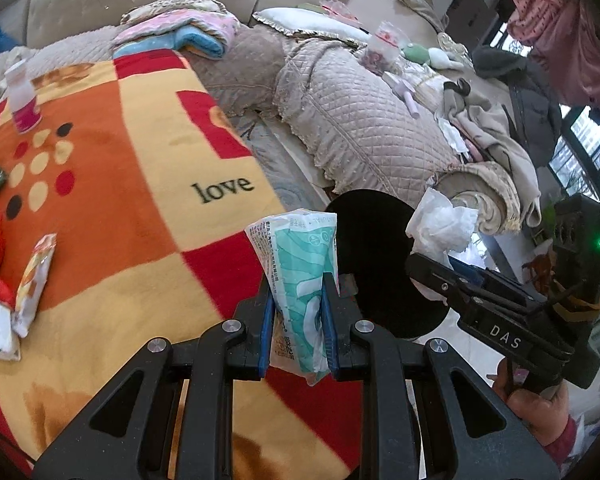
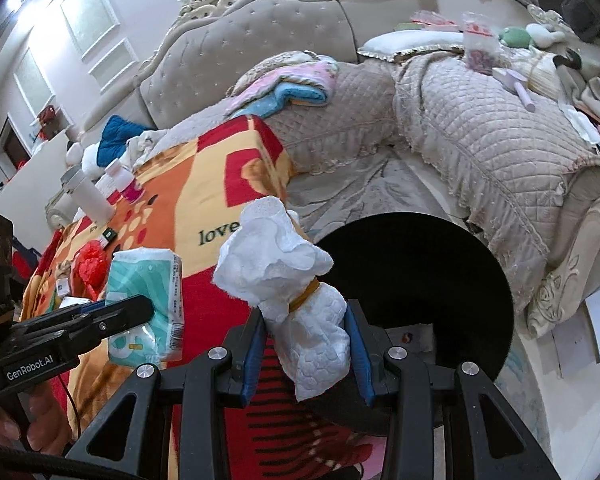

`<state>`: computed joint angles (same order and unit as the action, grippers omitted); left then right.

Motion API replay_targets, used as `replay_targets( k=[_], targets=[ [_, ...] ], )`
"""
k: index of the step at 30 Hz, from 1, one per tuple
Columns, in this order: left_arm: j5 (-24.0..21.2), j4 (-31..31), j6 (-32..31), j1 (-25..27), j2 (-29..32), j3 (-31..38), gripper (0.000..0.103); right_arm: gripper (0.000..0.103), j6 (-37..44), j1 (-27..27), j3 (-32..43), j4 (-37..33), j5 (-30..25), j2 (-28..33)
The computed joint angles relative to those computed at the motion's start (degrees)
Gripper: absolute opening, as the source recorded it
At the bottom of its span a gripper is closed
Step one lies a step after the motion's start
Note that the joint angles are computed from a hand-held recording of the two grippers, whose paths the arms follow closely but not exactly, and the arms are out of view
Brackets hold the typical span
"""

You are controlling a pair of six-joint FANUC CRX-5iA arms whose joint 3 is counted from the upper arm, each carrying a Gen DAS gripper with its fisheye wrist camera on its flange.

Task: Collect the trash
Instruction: 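Carry the tissue pack and crumpled tissue with both tools over the bin, then open both tools to drop the tissues into the bin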

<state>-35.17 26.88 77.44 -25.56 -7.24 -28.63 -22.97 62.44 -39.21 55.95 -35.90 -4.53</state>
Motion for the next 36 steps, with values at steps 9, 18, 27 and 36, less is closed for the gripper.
replay_targets(
  k=[9,18,27,36],
  targets=[
    [-0.3,-4.9,3.9,-2.6,4.7,4.5,0.019,0.037,-0.8,-0.8,-1.4,-1.0,-0.5,-0.3],
    [-0.2,-4.4,4.4,-4.5,9.1,7.6,0.019,0.037,-1.6,-1.9,-3.0,-2.9,0.1,-0.7],
    [1.6,1.0,0.5,-6.5,12.0,8.3,0.019,0.038,-2.7,-2.5,-3.7,-3.7,-0.7,-1.1],
    [3.4,5.5,-3.4,-5.8,11.3,5.6,0.044,0.052,-3.1,-1.9,-3.5,-5.2,-3.5,-1.1]
  ],
)
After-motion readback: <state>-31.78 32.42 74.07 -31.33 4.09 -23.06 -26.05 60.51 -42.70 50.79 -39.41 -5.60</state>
